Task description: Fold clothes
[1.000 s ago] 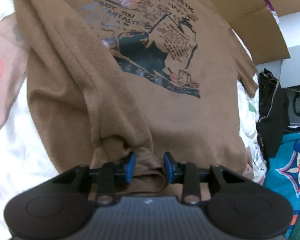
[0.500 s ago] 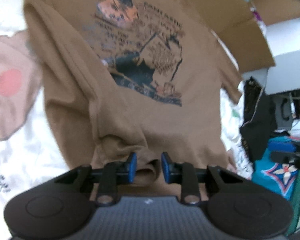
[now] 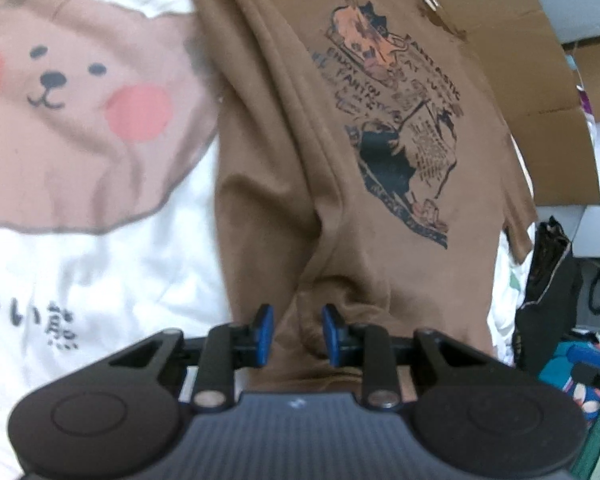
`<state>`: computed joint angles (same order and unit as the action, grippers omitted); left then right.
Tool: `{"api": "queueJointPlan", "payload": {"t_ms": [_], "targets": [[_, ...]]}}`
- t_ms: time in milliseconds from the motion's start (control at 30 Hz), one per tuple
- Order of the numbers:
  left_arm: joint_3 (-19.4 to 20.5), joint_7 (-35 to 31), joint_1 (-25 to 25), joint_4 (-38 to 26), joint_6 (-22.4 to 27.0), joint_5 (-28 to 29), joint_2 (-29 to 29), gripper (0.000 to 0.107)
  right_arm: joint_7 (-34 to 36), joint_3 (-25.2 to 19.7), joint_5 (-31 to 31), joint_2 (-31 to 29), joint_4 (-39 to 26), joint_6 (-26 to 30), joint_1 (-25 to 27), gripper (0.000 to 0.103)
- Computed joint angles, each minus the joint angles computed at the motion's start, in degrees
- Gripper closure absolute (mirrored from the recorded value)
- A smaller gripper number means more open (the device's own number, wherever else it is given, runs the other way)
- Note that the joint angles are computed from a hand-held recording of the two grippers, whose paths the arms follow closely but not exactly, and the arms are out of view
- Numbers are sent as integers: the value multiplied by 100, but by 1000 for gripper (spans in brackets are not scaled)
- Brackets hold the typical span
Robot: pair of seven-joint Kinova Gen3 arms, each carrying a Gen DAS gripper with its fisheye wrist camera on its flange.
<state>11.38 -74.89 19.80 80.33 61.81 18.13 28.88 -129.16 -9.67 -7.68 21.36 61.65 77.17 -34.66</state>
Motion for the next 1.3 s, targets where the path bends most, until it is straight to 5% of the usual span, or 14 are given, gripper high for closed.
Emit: {"api": "queueJointPlan", "payload": {"t_ms": [367,433,500,667,967,1300], "targets": [[36,-413,229,-318,-165,-369,215,79,17,3,1,47,-50,46,-13,41],[62,-530,225,-408,-101,-367,270,84,27,5,13,53,-63,61,-21,41],[91,-672,225,-474,-67,-356,288,100,26,9,23,53,-71,75,-28,41],[104,-884,199,-459,-37,-270,98,101,18,14,32,31,-57,67,-25,41],[-75,-1001,-207,-674,761,-185,-304,102,84,10,41,16,-75,54,-7,41],[-285,-1236,-564,-1601,2033,-555,-265,102,-91,29,-10,-7,-46,139,-6,41]]}}
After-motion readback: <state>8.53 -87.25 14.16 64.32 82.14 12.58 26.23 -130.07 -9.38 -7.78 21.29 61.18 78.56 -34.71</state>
